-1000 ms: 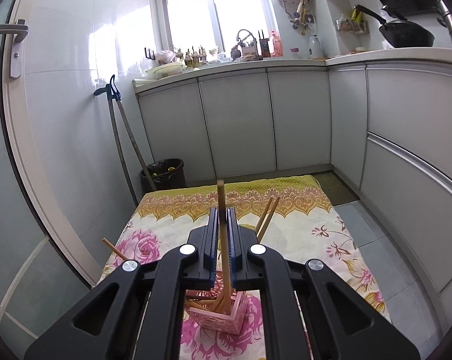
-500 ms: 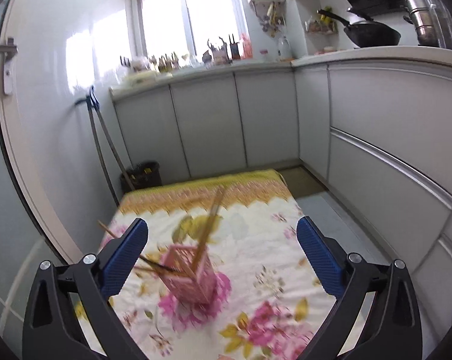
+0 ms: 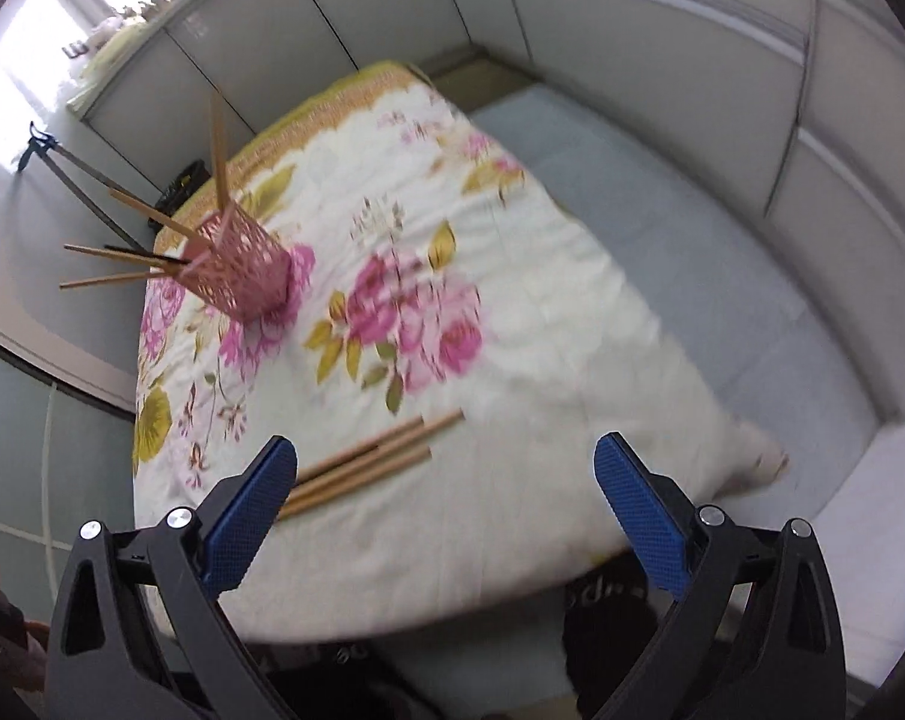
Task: Organize utensils
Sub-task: 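Move both open tools down toward the last wooden sticks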
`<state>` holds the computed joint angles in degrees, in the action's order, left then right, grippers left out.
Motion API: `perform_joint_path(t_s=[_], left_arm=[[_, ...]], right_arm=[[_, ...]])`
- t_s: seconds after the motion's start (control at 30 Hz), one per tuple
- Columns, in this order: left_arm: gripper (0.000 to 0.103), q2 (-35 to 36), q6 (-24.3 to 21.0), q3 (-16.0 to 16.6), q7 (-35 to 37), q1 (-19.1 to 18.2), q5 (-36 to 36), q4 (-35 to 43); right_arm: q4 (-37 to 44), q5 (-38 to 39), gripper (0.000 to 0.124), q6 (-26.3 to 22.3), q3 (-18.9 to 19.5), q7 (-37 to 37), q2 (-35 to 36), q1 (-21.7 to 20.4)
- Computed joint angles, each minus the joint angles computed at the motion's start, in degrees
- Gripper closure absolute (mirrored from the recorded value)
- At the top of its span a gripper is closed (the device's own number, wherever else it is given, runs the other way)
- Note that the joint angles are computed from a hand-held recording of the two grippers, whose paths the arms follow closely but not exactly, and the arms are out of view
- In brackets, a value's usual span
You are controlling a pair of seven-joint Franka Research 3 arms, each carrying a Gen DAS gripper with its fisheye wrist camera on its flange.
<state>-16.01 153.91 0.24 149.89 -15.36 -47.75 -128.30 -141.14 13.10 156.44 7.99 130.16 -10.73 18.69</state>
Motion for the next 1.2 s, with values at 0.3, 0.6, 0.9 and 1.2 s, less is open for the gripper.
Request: perform_joint_path(t_s=[0.3,0.6,0.9,1.2], left_arm=[[0.038,15.1,-22.4,-7.2,-10.4,5.5,27.6,10.4],[0.089,31.3,-39.4,-12.5,-17.0,6.7,41.1,26.4],[0.099,38.3,-45.2,-14.0,-19.1,6.4,46.6,32.9],[0.097,38.7,-44.5,-14.5,-18.4,6.9,48.3,31.8]], right_arm=[[-6.5,12.7,0.031,-0.2,-2.1,-4.1,-3.3,2.4],[-5.6,17.4,0.031,-2.1,-3.3,-10.6,-1.4,2.7],[-5.0,22.8,0.038,-2.5,-3.5,-15.8,-0.1,2.6],[-4.5,25.3,0.038,-2.7,-3.4,-18.1,0.6,2.4]])
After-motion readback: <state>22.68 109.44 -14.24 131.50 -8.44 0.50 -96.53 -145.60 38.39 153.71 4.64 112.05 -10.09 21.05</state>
